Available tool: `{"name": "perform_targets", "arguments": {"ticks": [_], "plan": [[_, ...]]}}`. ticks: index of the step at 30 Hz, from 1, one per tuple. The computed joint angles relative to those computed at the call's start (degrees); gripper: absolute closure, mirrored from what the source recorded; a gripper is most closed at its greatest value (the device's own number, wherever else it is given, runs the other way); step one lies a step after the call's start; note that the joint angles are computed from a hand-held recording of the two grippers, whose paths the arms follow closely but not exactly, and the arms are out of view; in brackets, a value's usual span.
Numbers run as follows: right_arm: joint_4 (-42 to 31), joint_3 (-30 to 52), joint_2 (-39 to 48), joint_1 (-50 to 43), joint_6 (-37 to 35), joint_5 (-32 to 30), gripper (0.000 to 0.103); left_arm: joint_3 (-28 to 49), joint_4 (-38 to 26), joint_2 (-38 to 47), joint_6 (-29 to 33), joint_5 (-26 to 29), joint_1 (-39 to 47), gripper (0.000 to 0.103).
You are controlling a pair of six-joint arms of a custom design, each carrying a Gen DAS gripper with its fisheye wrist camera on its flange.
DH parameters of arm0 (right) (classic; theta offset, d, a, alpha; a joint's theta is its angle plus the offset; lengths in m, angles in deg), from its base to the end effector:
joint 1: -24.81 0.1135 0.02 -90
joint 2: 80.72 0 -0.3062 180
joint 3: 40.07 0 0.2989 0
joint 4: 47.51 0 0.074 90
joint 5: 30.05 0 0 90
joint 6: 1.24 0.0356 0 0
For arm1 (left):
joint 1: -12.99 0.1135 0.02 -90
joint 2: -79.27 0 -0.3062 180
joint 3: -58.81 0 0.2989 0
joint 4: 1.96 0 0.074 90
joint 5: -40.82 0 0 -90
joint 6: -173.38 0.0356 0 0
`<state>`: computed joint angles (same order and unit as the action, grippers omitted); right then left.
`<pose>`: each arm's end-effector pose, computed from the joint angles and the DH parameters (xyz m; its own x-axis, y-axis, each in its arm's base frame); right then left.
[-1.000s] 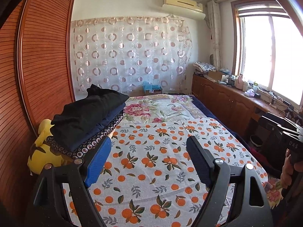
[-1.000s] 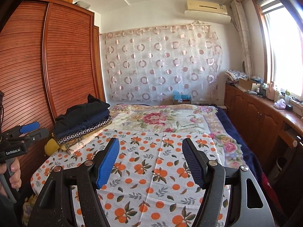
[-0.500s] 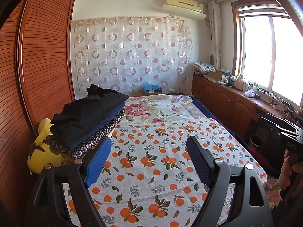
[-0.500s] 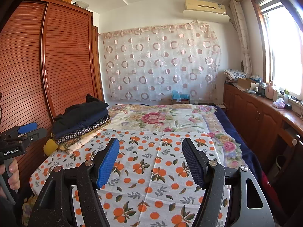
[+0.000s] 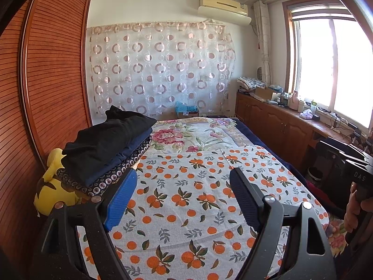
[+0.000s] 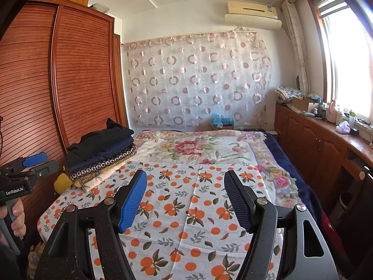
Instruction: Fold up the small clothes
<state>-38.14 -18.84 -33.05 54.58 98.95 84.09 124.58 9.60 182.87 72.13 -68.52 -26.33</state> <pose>0.1663 0.0783 0.1755 -0.2709 0.0310 -0.9621 -0.0669 0.9965 0.0510 0.3359 -0.2599 0.1802 -0.4076 0.0959 -0.9081 0.2943 0.9552 -0.0312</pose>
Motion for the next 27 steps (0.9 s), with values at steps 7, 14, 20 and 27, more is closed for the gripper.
{"name": "perform_targets", "arguments": {"ticks": [7,14,20,27], "plan": [[0.46,-0.61,-0.51,-1.77,-1.05,-1.72,0.032,0.05,0.11,0.15,-0.14,0.02,-0.05,0.021],[0.52,-0.84,-0.85,-2.43,-1.36,-2.37,0.032,-0.06,0.48,0.12,0.09,-0.38,-0.27,0.021],[0.80,-1.18,-1.22,-3.96,-1.82,-3.83,0.032,-0.01,0.36,-0.10,0.28,-0.36,-0.30,0.021],[0.96,-1.40,-1.42,-4.80,-2.11,-4.81,0.032,-0.10,0.56,-0.02,0.30,-0.39,-0.29,0.021]]}}
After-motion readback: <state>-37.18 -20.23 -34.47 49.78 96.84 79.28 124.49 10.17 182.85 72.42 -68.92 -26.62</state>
